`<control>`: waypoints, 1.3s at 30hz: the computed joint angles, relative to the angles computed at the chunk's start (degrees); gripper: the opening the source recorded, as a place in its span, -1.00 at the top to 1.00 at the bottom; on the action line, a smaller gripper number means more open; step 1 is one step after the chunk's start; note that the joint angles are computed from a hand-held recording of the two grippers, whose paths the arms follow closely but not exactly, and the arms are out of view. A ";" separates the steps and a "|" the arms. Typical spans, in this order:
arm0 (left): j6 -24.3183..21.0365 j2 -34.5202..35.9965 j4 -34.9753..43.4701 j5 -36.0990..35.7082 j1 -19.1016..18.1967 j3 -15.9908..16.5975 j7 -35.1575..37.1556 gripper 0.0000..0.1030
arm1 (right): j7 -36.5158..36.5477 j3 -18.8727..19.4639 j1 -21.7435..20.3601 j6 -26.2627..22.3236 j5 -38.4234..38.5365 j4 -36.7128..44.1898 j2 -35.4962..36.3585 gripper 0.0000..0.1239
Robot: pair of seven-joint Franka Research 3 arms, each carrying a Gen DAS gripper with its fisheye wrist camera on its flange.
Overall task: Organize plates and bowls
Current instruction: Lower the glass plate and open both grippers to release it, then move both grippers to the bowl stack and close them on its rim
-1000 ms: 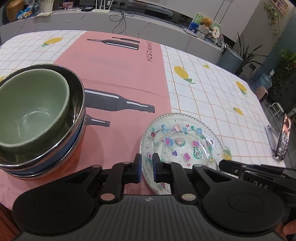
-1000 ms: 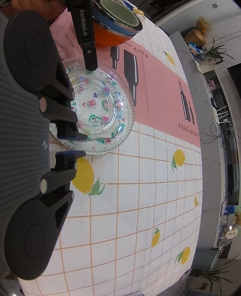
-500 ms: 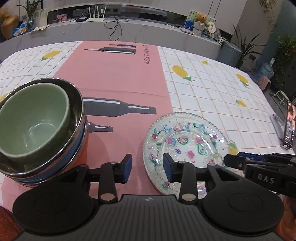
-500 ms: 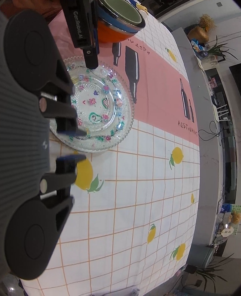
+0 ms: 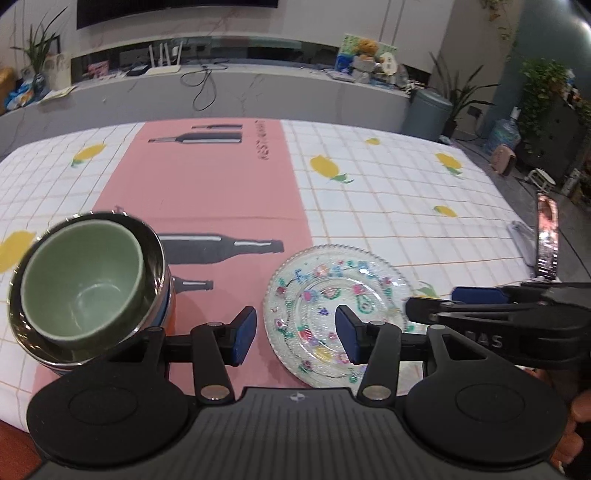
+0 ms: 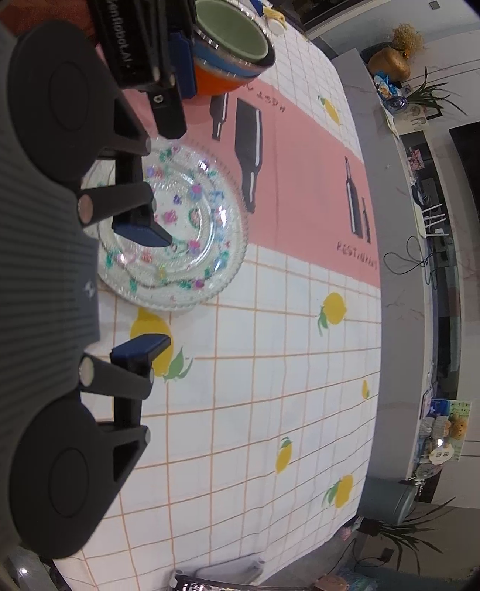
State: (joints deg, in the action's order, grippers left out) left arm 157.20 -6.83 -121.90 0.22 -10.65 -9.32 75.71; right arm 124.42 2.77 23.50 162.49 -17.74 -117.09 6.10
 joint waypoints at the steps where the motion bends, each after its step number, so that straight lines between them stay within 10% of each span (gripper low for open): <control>1: 0.07 -0.67 -0.32 -1.24 -0.28 0.34 1.43 -0.10 | 0.03 0.12 0.12 0.12 0.05 0.04 -0.18 0.12; 12: 2.53 -7.65 -4.58 -3.70 -0.21 2.86 5.05 -0.12 | 12.85 1.13 3.20 -1.78 -12.46 2.65 -1.38 -0.32; 30: 4.53 -11.08 -8.92 1.79 9.65 7.37 -11.28 -0.66 | 1.30 5.37 6.32 2.42 16.97 13.26 8.16 -0.58; 39: 0.65 -7.63 -7.96 -15.74 5.67 13.27 -3.29 -0.66 | -7.66 7.52 6.10 -7.23 32.48 26.95 18.54 -0.58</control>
State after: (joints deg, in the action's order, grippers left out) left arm 157.85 -14.46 -129.85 -15.52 -4.98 3.95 72.42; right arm 116.77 10.29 29.59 155.27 14.74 -90.14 24.63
